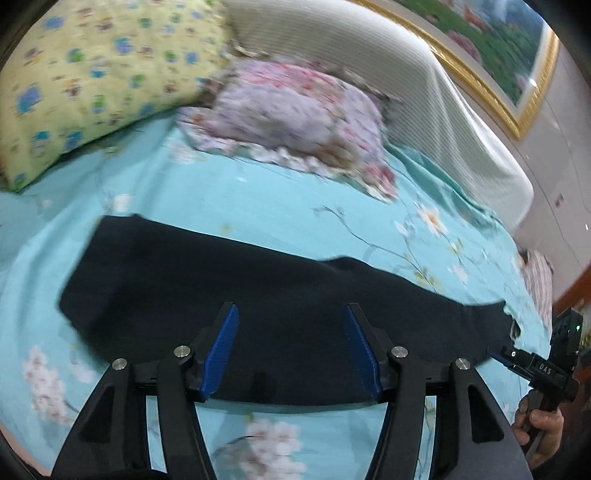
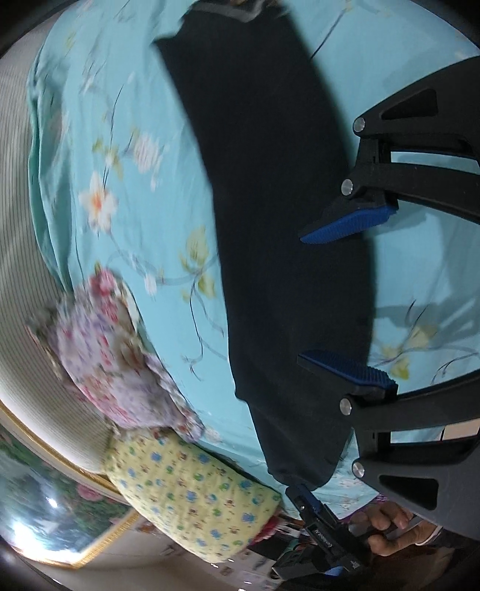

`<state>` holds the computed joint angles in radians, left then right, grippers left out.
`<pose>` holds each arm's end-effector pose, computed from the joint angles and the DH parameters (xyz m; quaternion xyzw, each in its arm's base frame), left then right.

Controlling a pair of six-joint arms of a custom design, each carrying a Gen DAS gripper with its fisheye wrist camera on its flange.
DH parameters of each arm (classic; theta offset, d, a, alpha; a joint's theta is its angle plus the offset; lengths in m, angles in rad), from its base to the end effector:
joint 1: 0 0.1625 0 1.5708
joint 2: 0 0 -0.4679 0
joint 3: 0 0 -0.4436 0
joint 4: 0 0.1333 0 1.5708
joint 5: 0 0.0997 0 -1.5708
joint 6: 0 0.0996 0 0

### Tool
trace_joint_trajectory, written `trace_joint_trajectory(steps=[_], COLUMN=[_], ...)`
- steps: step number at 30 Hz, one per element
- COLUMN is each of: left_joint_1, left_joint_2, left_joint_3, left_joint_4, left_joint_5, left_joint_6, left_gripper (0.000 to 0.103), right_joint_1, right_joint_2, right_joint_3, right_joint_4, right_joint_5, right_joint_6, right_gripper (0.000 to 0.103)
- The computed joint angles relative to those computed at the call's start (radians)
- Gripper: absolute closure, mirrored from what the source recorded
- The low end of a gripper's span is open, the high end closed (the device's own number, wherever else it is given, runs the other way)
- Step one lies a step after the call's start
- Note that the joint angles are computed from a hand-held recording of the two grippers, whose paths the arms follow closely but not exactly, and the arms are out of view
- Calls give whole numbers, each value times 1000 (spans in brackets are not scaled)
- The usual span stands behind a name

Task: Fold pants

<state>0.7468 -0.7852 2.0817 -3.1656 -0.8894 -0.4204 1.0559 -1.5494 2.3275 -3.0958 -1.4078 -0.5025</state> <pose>-0.2845 -0.5305 0.0216 0.1382 0.9231 -0.3064 0.1869 -0.0993 -0.4791 0.3145 0.0239 -0.9282 0.3545 0.1109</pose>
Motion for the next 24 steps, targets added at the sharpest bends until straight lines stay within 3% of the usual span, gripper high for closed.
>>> trace_joint_trajectory(steps=[5, 16, 24], left_joint_1=[-11, -44, -55], left_joint_2=[58, 178, 272], left_joint_3=[-71, -222, -367], left_joint_4=[59, 157, 265], left_joint_5=[-63, -133, -194], left_joint_6=[27, 116, 189], left_gripper=[39, 37, 33], right_joint_1=[-72, -224, -289], right_joint_2=[-51, -121, -124], right_joint_3=[20, 33, 12], right_joint_4=[1, -29, -55], right_joint_5=[42, 152, 173], right_joint_6=[26, 113, 164], right_gripper=[41, 37, 36])
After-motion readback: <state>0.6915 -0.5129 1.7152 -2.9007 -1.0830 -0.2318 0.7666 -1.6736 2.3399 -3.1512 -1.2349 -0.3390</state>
